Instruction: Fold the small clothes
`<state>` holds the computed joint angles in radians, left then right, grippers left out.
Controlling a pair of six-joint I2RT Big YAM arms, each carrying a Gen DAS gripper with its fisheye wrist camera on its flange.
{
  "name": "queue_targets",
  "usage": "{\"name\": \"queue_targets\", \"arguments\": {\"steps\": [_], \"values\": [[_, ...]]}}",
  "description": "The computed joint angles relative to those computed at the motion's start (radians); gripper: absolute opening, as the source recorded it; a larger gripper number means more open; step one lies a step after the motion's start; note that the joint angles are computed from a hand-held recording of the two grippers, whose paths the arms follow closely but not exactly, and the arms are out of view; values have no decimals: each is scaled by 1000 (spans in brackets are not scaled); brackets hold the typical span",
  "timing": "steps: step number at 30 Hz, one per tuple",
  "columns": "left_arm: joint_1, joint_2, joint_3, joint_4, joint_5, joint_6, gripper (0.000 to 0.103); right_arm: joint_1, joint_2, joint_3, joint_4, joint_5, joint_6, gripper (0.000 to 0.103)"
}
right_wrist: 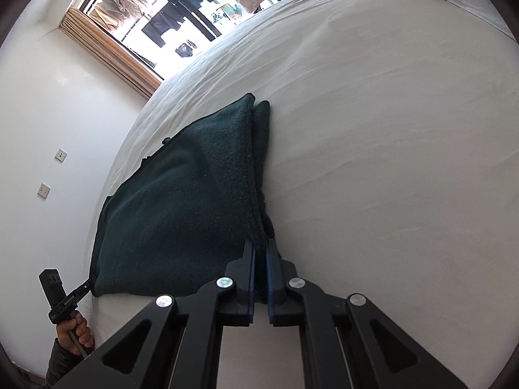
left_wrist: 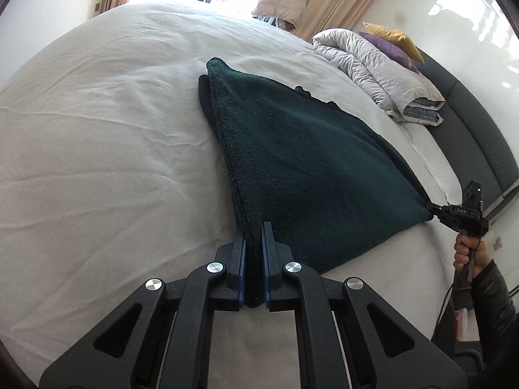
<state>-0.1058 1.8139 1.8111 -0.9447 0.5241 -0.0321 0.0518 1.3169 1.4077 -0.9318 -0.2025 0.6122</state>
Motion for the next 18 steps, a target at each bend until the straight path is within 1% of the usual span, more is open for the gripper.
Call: {"name": "queue_targets", "arguments": {"steps": [5,7,8,9,10,14,16,18], "values": [[8,-2,-6,-2,16,14,6,-9,-1,-13,26,-10,36,5],[15,-9,-21,2,23,17,6,-17,-10,-44,39,-25,62,4],[16,-10,-28,8,25,13,6,-22,-21,-68,59,-34,76,4],[18,-10,-32,11,29,12,6,-34,-45,-115,107,-56,112,4],[19,-10,-32,12,32,10,6,-37,-53,-130,124,-63,126,4],[23,-11,-38,15,38,21,6,-39,-52,-128,126,-64,132,4],[27,-20,-51,23,45,20,6,-33,-35,-92,86,-36,114,4],[30,-30,-65,32,47,18,6,-31,-28,-73,72,-20,116,4]]}}
